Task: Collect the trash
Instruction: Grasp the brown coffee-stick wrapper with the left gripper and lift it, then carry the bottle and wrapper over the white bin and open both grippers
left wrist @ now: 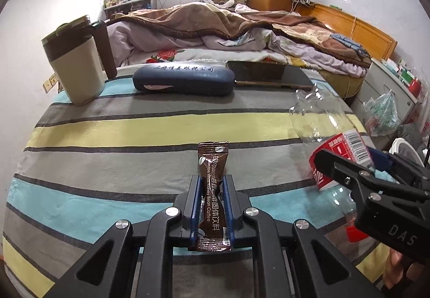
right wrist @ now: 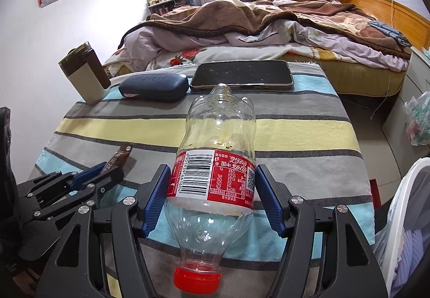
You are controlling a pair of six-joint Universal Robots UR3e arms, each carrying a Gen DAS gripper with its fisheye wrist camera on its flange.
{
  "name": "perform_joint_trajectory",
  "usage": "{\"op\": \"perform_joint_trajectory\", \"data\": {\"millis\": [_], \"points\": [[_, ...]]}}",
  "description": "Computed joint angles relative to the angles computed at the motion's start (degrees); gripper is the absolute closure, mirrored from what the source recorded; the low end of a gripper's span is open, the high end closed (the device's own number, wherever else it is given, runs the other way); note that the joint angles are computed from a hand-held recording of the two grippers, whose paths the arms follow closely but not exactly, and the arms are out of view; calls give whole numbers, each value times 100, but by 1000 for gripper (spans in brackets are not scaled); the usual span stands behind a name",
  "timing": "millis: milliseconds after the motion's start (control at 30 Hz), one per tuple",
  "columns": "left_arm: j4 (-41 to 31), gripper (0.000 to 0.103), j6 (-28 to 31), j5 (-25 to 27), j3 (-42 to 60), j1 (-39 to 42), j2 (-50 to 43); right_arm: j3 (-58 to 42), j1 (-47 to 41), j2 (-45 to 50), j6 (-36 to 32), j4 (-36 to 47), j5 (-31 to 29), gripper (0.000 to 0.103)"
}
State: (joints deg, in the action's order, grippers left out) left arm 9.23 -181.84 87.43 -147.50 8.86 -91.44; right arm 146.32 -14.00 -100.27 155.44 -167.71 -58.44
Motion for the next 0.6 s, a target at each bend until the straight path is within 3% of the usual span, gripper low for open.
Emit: {"op": "perform_joint_trajectory", "data": {"millis": [367,600], "points": [[-565,87,-127,-30,-290,-150,1134,361,-618,-1212,-379,930,361,37],[-1103,87,-353,94,-370,-472,1983,502,-1596,-2847,-1191,2894,871,37]]}}
